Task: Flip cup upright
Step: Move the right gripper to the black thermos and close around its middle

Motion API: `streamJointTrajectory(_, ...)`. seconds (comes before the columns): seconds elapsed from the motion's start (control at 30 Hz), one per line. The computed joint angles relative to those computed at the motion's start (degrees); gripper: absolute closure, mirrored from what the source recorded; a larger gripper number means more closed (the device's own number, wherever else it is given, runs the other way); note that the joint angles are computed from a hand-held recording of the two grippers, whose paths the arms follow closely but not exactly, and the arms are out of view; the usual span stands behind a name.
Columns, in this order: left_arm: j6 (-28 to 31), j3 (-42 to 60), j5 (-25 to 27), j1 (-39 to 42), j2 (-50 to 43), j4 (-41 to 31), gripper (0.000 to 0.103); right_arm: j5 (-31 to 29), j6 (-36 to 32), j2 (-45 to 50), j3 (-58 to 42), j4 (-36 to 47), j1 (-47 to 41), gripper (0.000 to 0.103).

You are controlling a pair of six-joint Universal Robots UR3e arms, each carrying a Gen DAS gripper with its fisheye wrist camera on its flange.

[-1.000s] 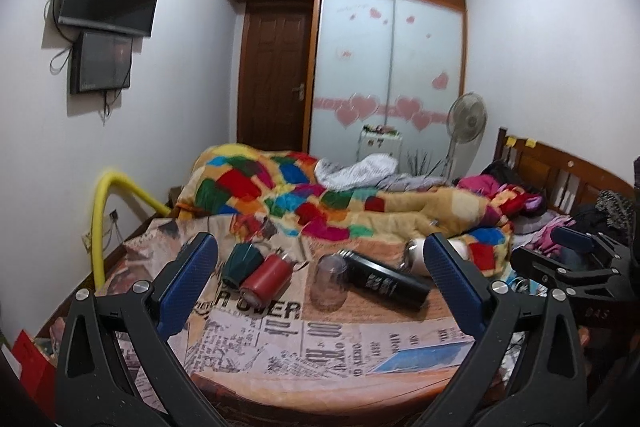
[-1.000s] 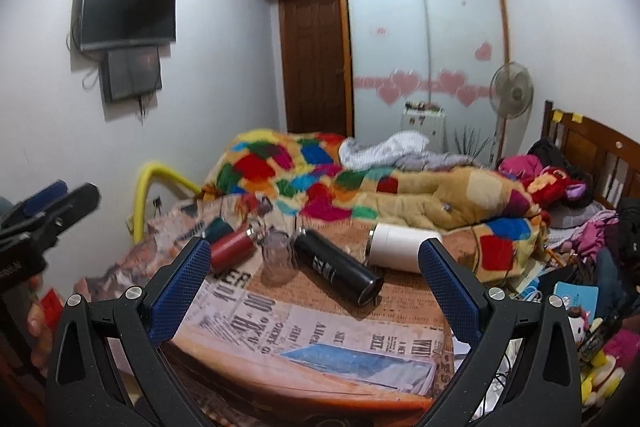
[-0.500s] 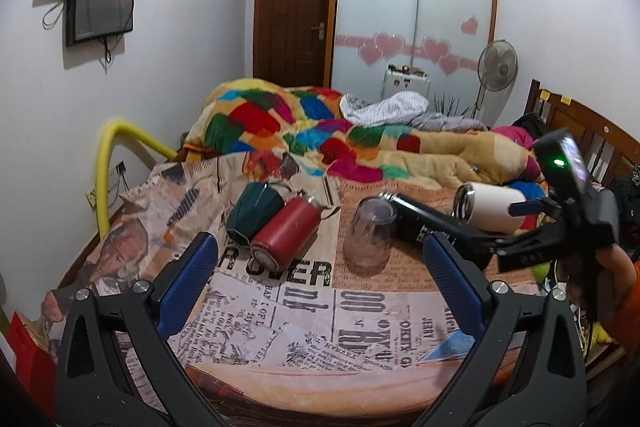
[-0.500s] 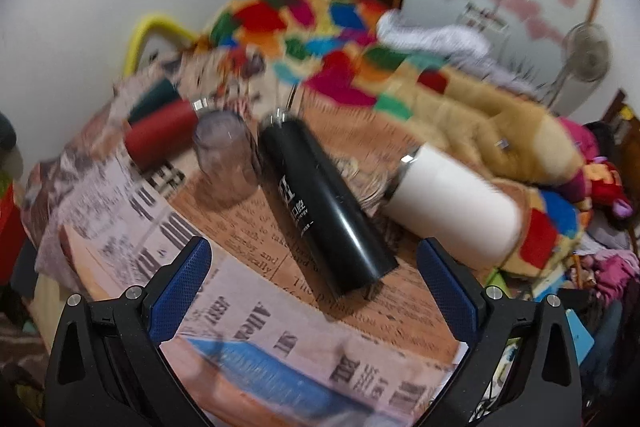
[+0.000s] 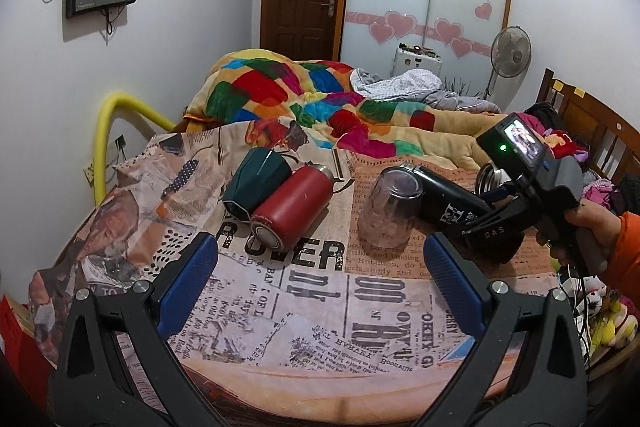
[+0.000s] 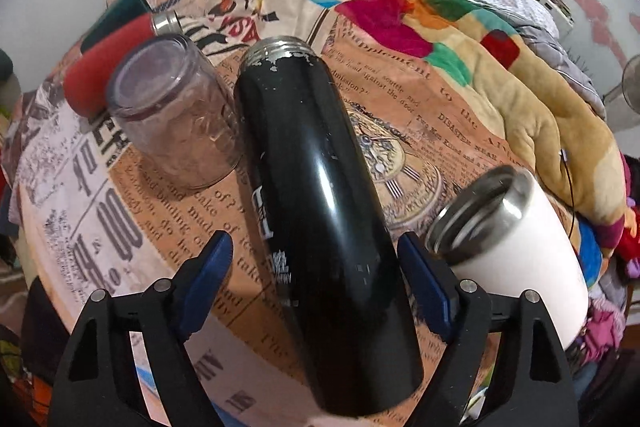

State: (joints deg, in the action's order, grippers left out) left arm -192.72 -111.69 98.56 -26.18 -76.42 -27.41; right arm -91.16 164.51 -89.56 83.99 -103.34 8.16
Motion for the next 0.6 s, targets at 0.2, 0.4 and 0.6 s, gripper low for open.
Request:
streamJointTrajectory(0.2,0.10,-0.79,-0.74,0.60,0.23,0.34,0.000,-0.69,-1.41,2.62,-0.27,0.54,-0.07,0.032)
streamJointTrajectory(0.4,0.05,-0.59,-0.43,0.51,0.53,-0.18,0.000,1.28,0.44,1.68,1.62,-0.20,-0.19,0.041)
streamJointTrajectory(0.6,0.17,-0.12,0.44,0.23,1.77,-1.62,0.000,1.95,3.52,-2.03,4.93,-1.47,-0.15,0.042)
